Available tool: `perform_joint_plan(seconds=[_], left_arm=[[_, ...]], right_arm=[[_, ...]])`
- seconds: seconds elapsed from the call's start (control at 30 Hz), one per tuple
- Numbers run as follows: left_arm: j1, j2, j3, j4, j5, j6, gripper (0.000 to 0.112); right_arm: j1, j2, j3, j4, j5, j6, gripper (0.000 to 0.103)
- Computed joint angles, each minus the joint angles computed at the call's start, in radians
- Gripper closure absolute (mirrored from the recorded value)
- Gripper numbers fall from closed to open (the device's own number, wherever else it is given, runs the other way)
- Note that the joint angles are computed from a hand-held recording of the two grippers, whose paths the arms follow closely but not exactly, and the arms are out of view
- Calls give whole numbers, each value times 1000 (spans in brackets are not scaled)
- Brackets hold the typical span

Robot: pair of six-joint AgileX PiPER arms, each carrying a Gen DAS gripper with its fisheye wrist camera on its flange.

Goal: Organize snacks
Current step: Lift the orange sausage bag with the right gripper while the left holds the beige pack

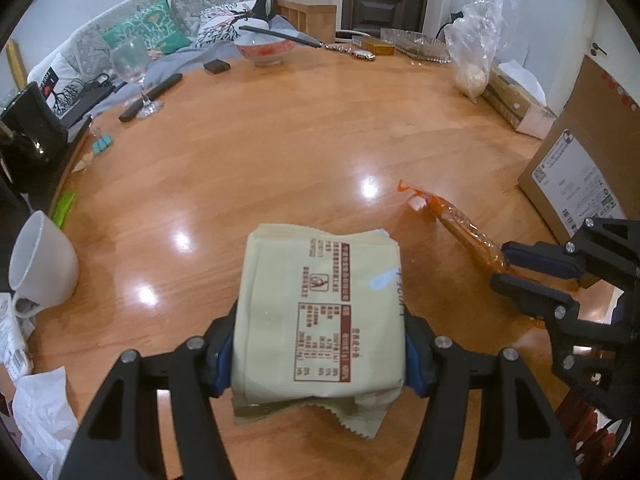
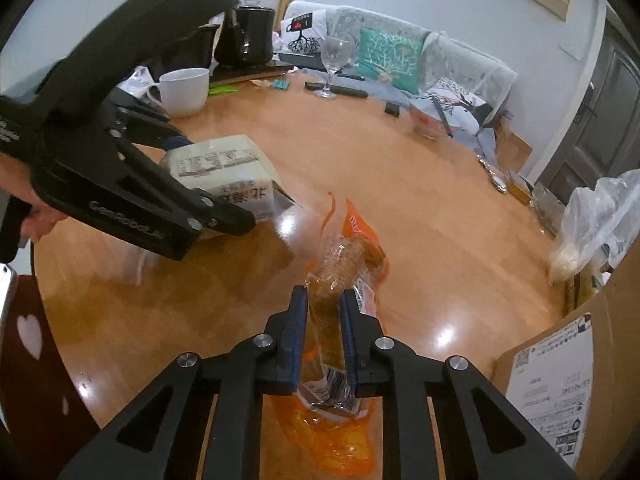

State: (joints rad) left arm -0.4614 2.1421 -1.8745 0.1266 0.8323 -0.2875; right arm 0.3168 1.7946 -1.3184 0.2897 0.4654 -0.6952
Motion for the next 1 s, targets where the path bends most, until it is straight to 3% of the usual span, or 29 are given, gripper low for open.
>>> perform_joint_plan(seconds=[0.1, 0.23, 0.33, 0.67, 0.8, 1.0], left_arm=[[-4, -23, 27, 0, -12, -7, 51], [-11, -37, 40, 7, -12, -15, 51], [-12, -39, 40, 5, -11, -15, 51], [-16, -36, 33, 3, -7, -19, 51], [-17, -26, 18, -1, -1, -16, 51], [-22, -18, 3, -3, 5, -13, 51]], right_arm=[[-52, -4, -35, 172, 100, -91, 92], [-185, 64, -168, 459, 412, -155, 92], [-231, 106, -215, 512, 504, -115, 92], [-260, 110, -222, 446, 475, 12, 89], [-287, 100, -195, 476, 475, -15, 89], [-240, 77, -192, 347, 404, 61, 83]])
